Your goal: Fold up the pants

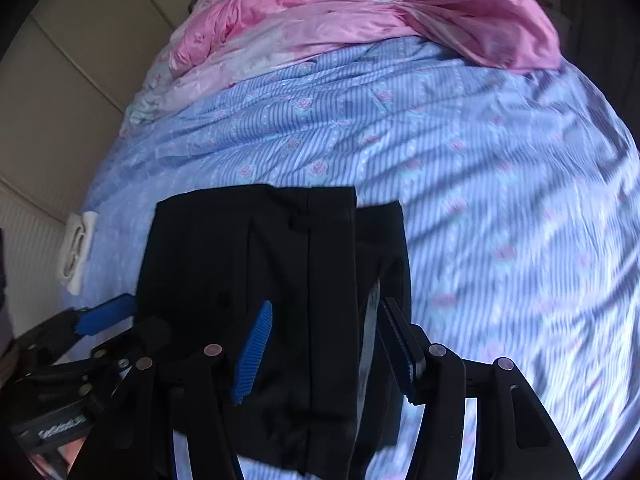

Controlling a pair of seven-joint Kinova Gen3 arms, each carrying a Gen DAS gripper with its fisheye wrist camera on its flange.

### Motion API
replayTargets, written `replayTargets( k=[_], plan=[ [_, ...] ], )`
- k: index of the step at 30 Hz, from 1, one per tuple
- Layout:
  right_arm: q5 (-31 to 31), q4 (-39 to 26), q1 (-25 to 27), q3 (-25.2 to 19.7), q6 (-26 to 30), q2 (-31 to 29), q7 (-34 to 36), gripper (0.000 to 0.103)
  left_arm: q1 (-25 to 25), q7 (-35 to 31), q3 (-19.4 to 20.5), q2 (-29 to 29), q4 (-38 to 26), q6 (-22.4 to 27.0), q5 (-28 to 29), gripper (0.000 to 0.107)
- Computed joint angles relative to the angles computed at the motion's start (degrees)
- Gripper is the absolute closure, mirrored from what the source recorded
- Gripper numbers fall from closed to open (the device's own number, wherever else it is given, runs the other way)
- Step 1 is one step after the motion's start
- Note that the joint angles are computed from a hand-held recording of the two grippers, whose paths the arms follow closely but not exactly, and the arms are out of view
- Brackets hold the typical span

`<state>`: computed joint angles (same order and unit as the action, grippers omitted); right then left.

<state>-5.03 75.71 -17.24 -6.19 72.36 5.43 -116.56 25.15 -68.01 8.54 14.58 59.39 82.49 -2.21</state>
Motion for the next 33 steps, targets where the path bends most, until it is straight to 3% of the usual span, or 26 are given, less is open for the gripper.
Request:
replayTargets(
  k=[7, 14, 15, 16, 18, 19, 21, 26, 33],
  plan=[
    [-2.9, -3.0, 1.5, 0.8, 0.6, 5.0, 2.4, 0.051, 0.1, -0.4, -1.0, 5.2, -6.5, 3.3, -0.8, 0.043],
    [-7.2, -2.8, 3.5, 1.2, 1.5, 9.1, 2.0, 0.051, -1.2, -1.0, -1.4, 4.3, -4.2, 3.0, 0.9, 0.042],
    [-7.9, -2.6, 3.7, 1.1, 1.5, 9.4, 1.8, 0.053, -1.3, -1.1, -1.4, 4.1, -3.8, 2.9, 0.9, 0.042],
    [-7.7, -2.6, 3.4, 1.1, 1.5, 9.6, 1.1, 0.065, -1.4, -1.0, -1.5, 3.8, -3.2, 2.9, 0.9, 0.042],
    [-6.0, -2.7, 2.5, 1.2, 1.8, 9.4, -0.2, 0.074, -2.0, -0.6, -1.5, 3.3, -2.2, 2.8, 1.4, 0.042],
    [-6.0, -2.5, 2.9, 0.7, 1.4, 8.9, -0.5, 0.092, -2.4, -0.1, -1.6, 3.0, -1.6, 2.8, 2.0, 0.042],
    [-6.4, -1.5, 2.4, 1.5, 0.1, 7.0, -1.2, 0.098, -3.2, 0.7, -1.6, 2.4, -0.6, 2.4, 3.0, 0.042],
    [-11.3, 3.1, 5.7, 1.8, -4.9, 0.7, -1.6, 0.099, -3.6, 1.8, -1.1, 1.7, -0.2, 1.9, 3.5, 0.042],
    [-3.5, 2.5, 4.5, 2.0, -2.2, -0.3, -5.9, 0.099, -1.4, 0.9, -0.5, 1.9, -2.1, 2.4, 1.0, 0.042]
  ],
)
